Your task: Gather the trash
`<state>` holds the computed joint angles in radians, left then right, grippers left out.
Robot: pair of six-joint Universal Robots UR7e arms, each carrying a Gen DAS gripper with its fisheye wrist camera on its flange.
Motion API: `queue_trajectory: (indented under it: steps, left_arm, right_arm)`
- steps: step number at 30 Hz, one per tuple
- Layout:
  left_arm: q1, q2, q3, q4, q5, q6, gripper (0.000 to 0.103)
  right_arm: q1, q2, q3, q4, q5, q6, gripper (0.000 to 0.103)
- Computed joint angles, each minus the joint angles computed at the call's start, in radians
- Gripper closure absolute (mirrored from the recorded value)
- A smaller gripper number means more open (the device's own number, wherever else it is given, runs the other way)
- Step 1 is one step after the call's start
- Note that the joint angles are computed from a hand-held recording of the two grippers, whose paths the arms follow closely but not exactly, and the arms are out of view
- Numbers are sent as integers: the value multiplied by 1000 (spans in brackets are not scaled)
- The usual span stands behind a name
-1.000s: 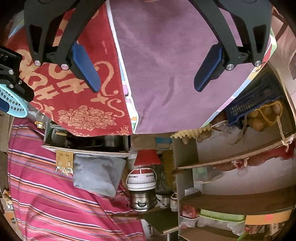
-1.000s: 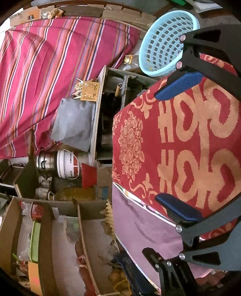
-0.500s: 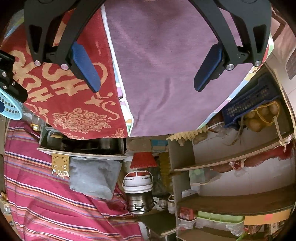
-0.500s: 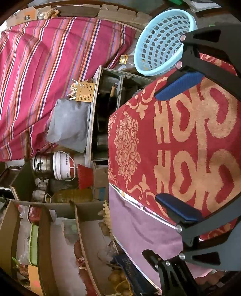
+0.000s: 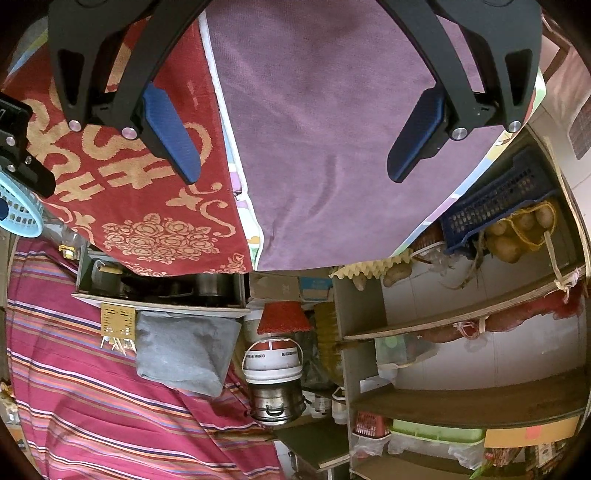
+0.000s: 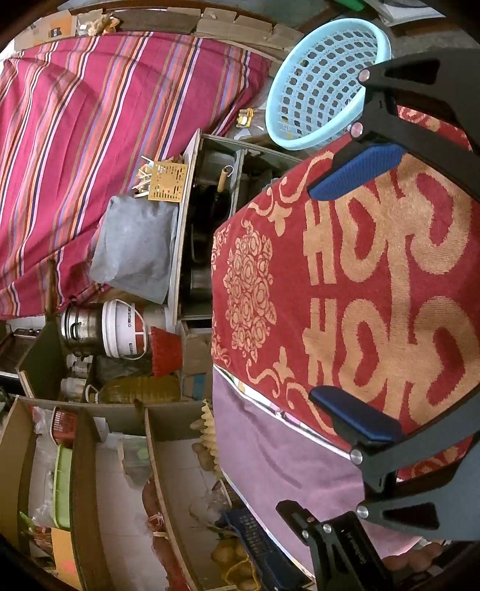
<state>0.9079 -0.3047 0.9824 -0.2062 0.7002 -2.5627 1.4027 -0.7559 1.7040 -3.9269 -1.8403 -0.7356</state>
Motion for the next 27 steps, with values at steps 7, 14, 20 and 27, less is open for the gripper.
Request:
queue_trajectory:
  steps: [7,14,20,27]
  left_arm:
    - [1,0,1,-2,4,2,5]
    - [1,-1,1,-2,4,2,5]
    - [2,-1,0,-2,4,3,5]
    - [3,-1,1,-8,1,1,5]
  right_arm:
    - [0,-1,1,2,-1,2,5]
    - [1,-2,0,2,-2,-2,5]
    - [0,0,-1,1,-3,-3,5]
    - [-3,-1,3,0,0,-1,5]
